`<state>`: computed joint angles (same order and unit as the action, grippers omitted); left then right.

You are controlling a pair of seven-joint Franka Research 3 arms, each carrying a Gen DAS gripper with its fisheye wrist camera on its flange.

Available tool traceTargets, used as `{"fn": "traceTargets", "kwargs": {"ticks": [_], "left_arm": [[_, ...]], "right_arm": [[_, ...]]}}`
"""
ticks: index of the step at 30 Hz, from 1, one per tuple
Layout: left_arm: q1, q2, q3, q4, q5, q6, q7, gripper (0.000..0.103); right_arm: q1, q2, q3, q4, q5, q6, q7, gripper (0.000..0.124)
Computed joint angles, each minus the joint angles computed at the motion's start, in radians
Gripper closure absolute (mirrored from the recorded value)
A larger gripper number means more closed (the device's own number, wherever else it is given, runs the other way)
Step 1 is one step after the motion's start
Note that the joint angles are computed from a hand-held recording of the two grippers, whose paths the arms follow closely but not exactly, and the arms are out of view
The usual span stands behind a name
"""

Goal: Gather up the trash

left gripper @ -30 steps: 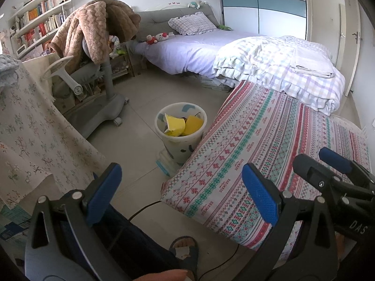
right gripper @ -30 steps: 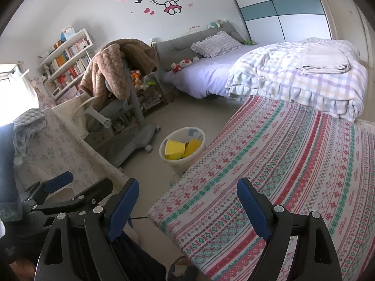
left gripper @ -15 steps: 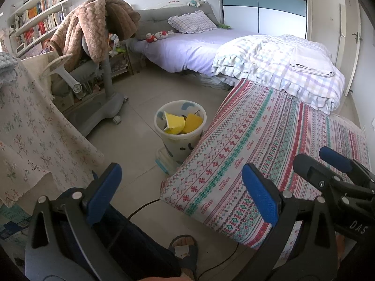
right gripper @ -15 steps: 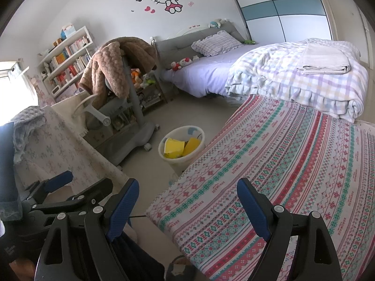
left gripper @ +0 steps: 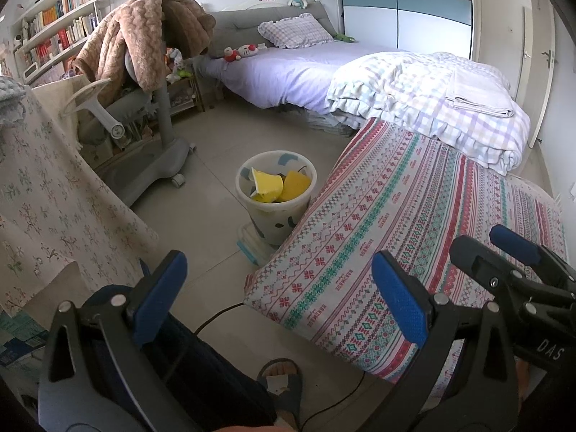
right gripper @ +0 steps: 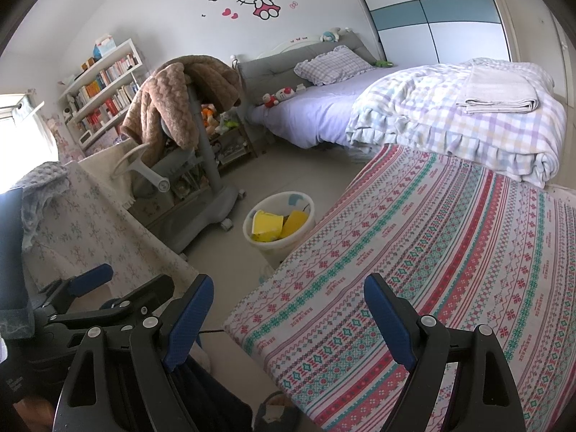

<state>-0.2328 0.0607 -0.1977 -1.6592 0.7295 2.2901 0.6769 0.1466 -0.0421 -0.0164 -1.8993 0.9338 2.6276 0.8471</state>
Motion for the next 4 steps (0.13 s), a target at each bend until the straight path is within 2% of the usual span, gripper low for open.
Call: {"fn": "traceTargets", "kwargs": {"ticks": [4], "left_arm": [[0.0, 0.001, 0.0, 0.003, -0.001, -0.001, 0.002, 0.001]], "right_arm": [[-0.001, 0.0, 0.0, 0.0, 0.003, -0.002, -0.004, 0.037]]}}
